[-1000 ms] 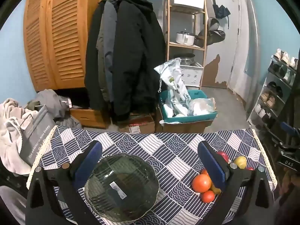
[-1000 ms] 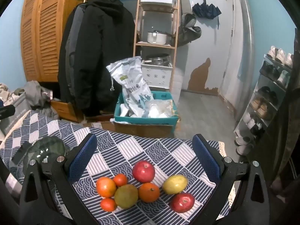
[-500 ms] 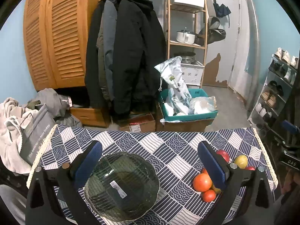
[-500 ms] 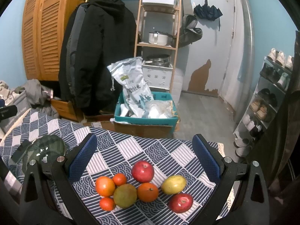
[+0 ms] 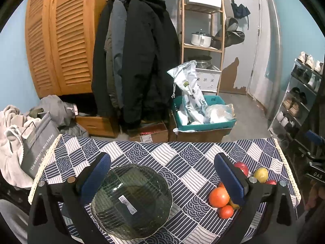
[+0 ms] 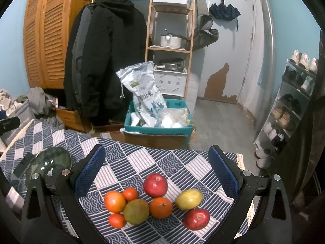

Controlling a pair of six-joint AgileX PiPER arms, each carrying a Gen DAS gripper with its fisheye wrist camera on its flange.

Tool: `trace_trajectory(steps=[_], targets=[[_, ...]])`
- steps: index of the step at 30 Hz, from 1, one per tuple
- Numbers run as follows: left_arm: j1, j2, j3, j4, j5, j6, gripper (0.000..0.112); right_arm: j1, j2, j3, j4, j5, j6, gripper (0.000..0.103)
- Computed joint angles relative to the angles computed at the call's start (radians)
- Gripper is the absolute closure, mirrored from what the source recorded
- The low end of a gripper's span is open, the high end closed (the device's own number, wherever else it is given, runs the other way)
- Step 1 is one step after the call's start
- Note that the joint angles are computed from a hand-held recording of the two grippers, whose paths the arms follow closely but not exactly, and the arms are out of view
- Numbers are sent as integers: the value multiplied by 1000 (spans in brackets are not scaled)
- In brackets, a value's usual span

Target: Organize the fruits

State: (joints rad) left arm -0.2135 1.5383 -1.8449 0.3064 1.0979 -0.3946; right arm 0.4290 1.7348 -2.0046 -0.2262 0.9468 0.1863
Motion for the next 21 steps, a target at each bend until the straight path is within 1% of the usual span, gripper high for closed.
trace_trajectory(steps=[8,21], targets=[[7,0,2,-6,-8,7,10,0,1,-8,3,3,1,4],[-2,8,-27,-4,10,9,10,-2,-3,0,6,-3,0,4]])
